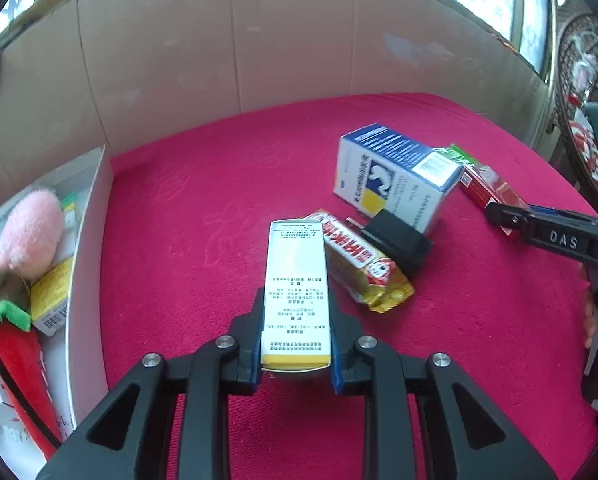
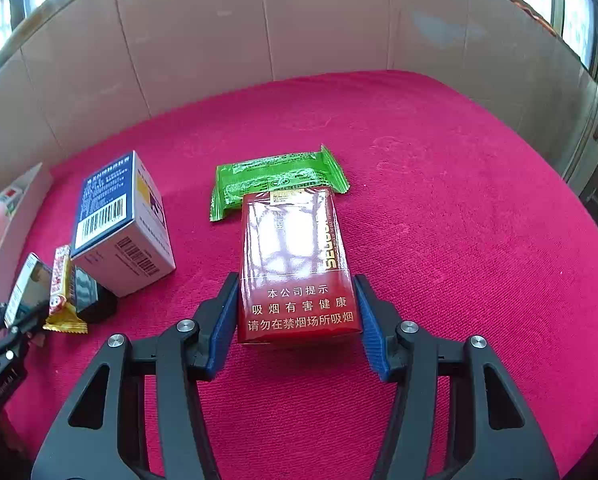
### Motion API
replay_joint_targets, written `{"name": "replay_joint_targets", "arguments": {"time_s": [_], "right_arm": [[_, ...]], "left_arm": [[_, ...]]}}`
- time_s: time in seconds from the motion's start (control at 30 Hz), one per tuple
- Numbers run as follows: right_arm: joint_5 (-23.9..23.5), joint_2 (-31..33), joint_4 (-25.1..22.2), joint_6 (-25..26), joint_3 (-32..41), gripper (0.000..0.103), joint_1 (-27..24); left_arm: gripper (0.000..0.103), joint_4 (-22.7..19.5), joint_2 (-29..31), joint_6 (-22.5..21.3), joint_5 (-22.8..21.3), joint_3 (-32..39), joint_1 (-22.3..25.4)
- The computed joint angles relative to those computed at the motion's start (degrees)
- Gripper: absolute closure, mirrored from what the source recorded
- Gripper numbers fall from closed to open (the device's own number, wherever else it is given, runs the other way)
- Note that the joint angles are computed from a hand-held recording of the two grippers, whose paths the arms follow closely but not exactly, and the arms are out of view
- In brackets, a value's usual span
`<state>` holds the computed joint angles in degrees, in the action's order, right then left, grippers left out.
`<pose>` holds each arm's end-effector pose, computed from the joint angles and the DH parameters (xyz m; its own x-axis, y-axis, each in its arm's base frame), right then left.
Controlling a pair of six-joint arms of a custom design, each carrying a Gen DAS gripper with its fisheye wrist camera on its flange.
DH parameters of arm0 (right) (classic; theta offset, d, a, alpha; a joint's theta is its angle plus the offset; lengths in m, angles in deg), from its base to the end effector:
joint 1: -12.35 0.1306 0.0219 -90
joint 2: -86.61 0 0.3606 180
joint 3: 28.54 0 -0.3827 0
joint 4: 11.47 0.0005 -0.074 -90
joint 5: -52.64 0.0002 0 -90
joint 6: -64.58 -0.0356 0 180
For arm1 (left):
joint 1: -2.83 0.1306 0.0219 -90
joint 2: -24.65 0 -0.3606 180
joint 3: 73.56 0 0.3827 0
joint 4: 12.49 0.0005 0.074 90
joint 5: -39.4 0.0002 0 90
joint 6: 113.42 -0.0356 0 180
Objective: Organize objects
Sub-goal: 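Grasp the white-yellow medicine box with the left tool while the right tool grasps the red Sequoia pack, then carry the medicine box and red Sequoia pack in both tools over the white tray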
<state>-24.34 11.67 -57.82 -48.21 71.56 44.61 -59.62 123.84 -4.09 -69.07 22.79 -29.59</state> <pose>0.4820 0.2942 0.3608 -0.7638 -0.0358 -0.6444 -0.1140 0.9903 0.0800 0.4539 -0.2755 0.3850 -0.7213 0.0862 -0.6872 0.1036 0.9945 0.0160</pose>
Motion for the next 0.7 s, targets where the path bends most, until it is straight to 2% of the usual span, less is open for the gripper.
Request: {"name": "replay_joint_targets", "arguments": {"time_s": [0.1, 0.27, 0.47, 0.7], "right_arm": [[0.0, -0.9, 0.7, -1.7, -1.1, 0.049, -0.1], [2.3, -1.5, 3.3, -3.2, -2.1, 0.049, -0.1], [5.7, -3.4, 6.5, -3.1, -4.3, 0.049, 0.7], [7.7, -4.4, 9.4, -2.9, -5.7, 0.049, 0.7]], "left_arm": [[0.079, 1.6, -0.6, -1.6, -2.2, -0.7, -1.2], [0.079, 4.5, -1.4, -4.2, -3.4, -1.8, -1.4], [0.079, 7.7, -2.8, -4.8, -3.9, -3.5, -1.3], [0.079, 9.0, -3.7, -4.7, -4.7, -4.2, -2.0]]}}
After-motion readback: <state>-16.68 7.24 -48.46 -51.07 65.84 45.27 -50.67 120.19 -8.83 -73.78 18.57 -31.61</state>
